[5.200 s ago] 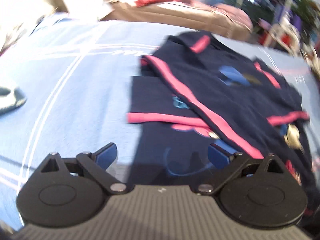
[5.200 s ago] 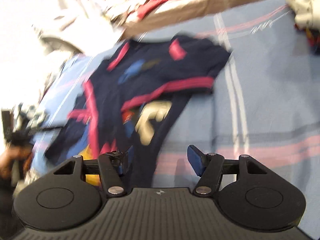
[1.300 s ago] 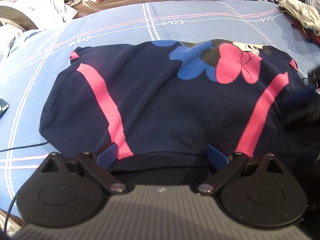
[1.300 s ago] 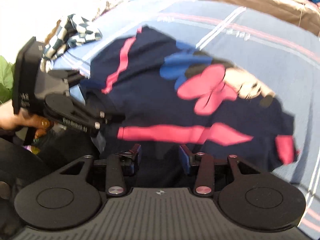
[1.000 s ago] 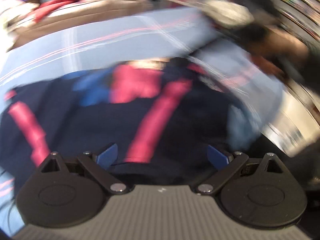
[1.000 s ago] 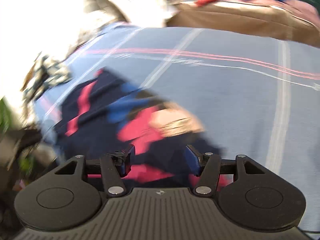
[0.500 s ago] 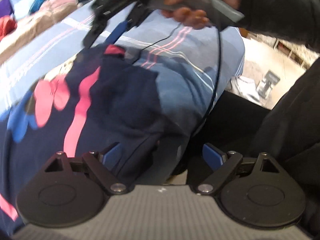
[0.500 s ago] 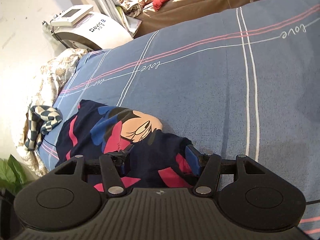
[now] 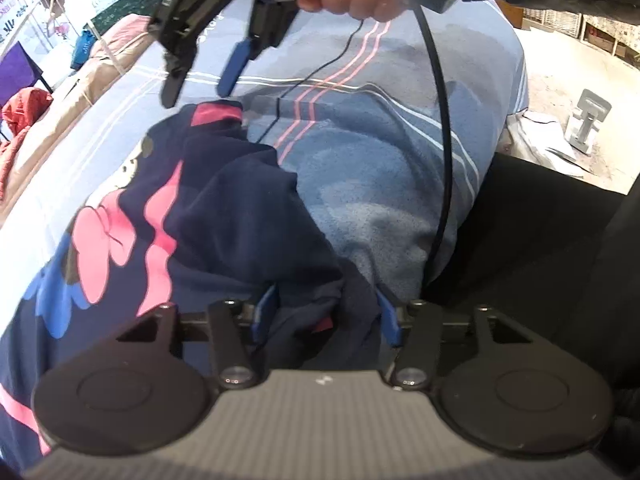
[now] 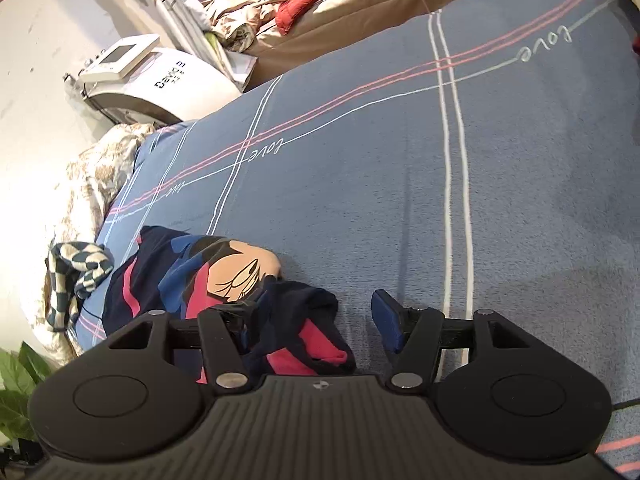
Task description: Fold small clothes
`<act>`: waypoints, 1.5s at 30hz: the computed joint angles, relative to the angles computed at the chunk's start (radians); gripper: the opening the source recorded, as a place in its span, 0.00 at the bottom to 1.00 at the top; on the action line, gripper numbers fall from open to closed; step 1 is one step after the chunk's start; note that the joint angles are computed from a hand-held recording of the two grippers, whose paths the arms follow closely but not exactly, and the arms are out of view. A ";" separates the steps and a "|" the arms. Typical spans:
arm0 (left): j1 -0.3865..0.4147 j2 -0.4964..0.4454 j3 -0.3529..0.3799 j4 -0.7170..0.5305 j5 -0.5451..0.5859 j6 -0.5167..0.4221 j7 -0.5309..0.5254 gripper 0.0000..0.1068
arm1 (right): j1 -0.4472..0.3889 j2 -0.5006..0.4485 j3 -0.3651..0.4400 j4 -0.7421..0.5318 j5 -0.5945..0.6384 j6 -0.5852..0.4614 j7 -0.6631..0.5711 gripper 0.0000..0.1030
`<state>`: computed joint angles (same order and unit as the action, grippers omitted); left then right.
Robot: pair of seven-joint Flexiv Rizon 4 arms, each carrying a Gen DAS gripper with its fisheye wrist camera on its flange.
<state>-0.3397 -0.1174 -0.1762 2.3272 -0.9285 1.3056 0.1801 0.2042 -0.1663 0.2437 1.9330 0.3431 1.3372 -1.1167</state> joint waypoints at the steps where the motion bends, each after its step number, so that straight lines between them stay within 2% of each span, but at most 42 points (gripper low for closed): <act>1: 0.000 0.004 0.000 0.000 -0.009 0.003 0.000 0.38 | -0.004 0.002 0.002 0.001 0.011 -0.002 -0.001 0.92; 6: 0.024 0.015 0.031 -0.028 0.000 -0.101 -0.097 0.28 | -0.014 0.006 0.009 -0.018 0.040 -0.067 -0.061 0.92; 10: 0.038 0.030 0.045 -0.042 -0.010 -0.166 -0.136 0.24 | 0.009 0.001 -0.030 0.006 -0.024 -0.026 0.037 1.00; 12: 0.046 0.022 0.052 -0.056 0.002 -0.194 -0.171 0.22 | -0.025 -0.009 -0.001 -0.024 0.058 -0.039 -0.013 1.00; 16: 0.064 0.025 0.062 -0.069 0.010 -0.255 -0.215 0.21 | -0.080 -0.031 0.041 -0.106 0.241 -0.168 -0.155 1.00; 19: 0.088 0.007 0.071 -0.102 0.004 -0.331 -0.269 0.19 | -0.132 -0.035 0.077 -0.174 0.477 -0.245 -0.353 1.00; 20: 0.099 0.003 0.075 -0.113 0.002 -0.364 -0.292 0.19 | -0.133 -0.034 0.074 -0.186 0.499 -0.277 -0.375 1.00; 21: 0.112 -0.001 0.079 -0.125 -0.002 -0.400 -0.313 0.19 | -0.106 -0.033 0.053 -0.181 0.455 -0.287 -0.349 1.00; 23: 0.134 -0.015 0.086 -0.148 -0.005 -0.462 -0.357 0.18 | -0.057 -0.035 0.017 -0.164 0.356 -0.293 -0.263 0.58; 24: 0.146 -0.023 0.088 -0.160 -0.013 -0.488 -0.374 0.17 | -0.053 -0.036 0.012 -0.164 0.352 -0.299 -0.250 0.26; 26: 0.165 -0.029 0.092 -0.172 -0.039 -0.528 -0.402 0.16 | -0.054 -0.031 0.010 -0.167 0.375 -0.293 -0.251 0.19; 29: 0.190 -0.029 0.099 -0.184 -0.085 -0.574 -0.438 0.15 | -0.044 -0.014 0.006 -0.185 0.381 -0.281 -0.235 0.17; 32: 0.222 -0.024 0.118 -0.193 -0.149 -0.613 -0.491 0.15 | -0.039 -0.018 0.013 -0.259 0.436 -0.279 -0.266 0.15; 35: 0.251 -0.007 0.142 -0.185 -0.215 -0.586 -0.518 0.15 | 0.007 -0.076 0.012 -0.376 0.375 -0.306 -0.238 0.15; 39: 0.294 0.011 0.176 -0.166 -0.311 -0.518 -0.545 0.15 | 0.066 -0.229 0.023 -0.592 0.295 -0.347 -0.169 0.14; 45: 0.332 -0.005 0.196 -0.150 -0.369 -0.280 -0.581 0.14 | 0.169 -0.482 0.003 -0.896 0.089 -0.417 0.034 0.14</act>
<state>-0.0080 -0.1225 0.0198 2.1772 -1.2977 1.0252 -0.4012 0.3735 -0.6485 0.2467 1.0367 0.4326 0.9206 -1.0824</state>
